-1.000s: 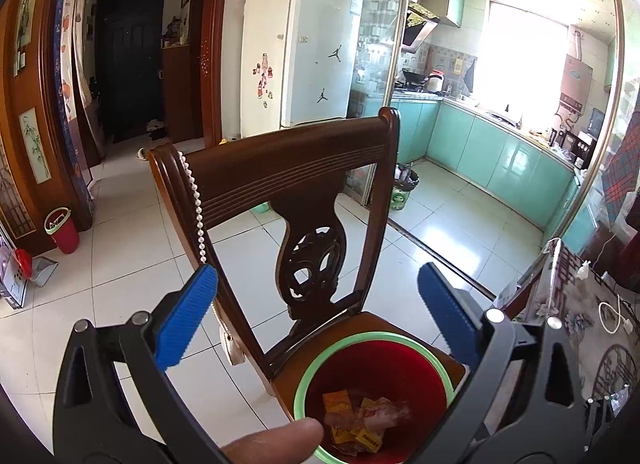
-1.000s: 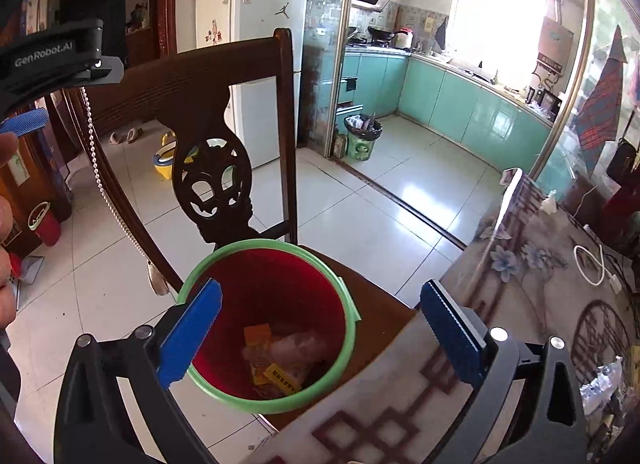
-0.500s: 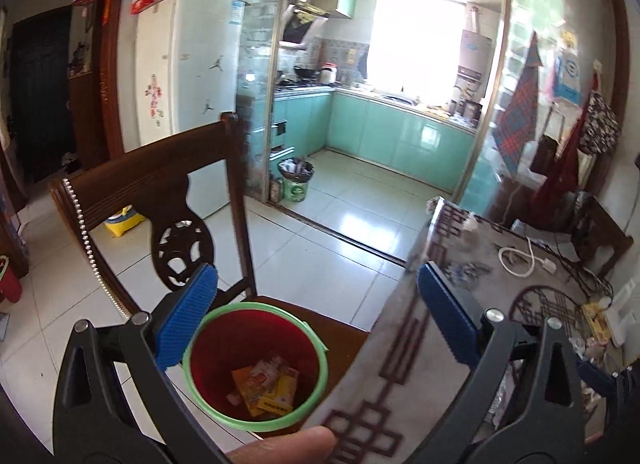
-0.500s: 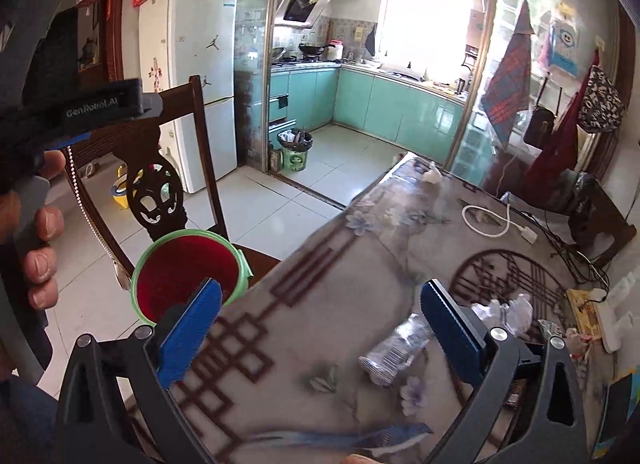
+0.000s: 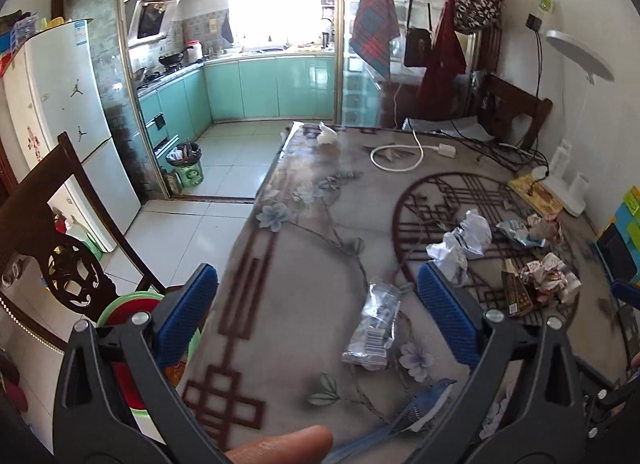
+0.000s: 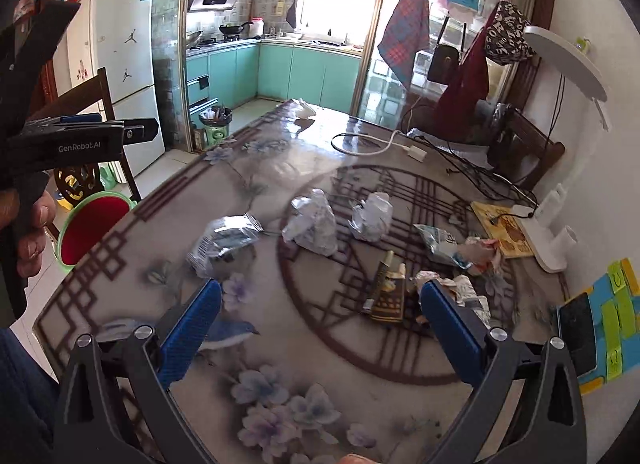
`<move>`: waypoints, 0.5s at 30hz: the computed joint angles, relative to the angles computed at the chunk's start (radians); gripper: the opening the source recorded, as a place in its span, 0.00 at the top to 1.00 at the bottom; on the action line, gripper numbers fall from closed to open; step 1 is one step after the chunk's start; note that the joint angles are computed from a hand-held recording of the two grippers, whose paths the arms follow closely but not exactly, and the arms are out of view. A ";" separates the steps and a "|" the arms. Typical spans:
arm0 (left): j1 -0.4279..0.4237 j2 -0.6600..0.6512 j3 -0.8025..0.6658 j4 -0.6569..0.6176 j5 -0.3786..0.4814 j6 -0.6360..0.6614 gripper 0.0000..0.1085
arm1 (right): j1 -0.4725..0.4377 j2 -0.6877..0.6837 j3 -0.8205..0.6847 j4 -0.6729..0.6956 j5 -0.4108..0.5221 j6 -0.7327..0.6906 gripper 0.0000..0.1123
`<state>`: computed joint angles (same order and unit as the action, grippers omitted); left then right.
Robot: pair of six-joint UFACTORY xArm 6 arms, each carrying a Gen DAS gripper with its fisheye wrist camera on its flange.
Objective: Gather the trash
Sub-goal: 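Grasp the clear plastic bag on the table with the left tool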
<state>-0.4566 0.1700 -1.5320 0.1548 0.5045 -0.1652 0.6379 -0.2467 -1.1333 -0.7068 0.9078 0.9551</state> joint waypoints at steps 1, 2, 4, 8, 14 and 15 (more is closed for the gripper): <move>-0.011 0.022 -0.020 -0.009 0.023 0.018 0.09 | -0.006 -0.028 0.032 0.001 -0.001 0.004 0.14; -0.022 0.045 -0.043 -0.013 0.050 0.027 0.09 | -0.014 -0.045 0.052 0.004 -0.005 0.010 0.14; -0.040 0.087 -0.083 -0.047 0.101 0.070 0.09 | -0.039 -0.085 0.099 0.002 -0.025 0.026 0.14; -0.080 0.184 -0.167 -0.027 0.181 0.092 0.09 | -0.078 -0.131 0.159 0.013 -0.059 0.056 0.14; -0.109 0.338 -0.307 0.088 0.292 0.066 0.09 | -0.126 -0.185 0.212 0.053 -0.082 0.042 0.14; -0.107 0.357 -0.328 0.082 0.308 0.075 0.09 | -0.137 -0.193 0.221 0.061 -0.088 0.039 0.14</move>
<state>-0.5634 0.5270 -1.8600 0.2371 0.8123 -0.0899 0.5005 -0.4399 -0.9125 -0.6455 0.8201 0.9938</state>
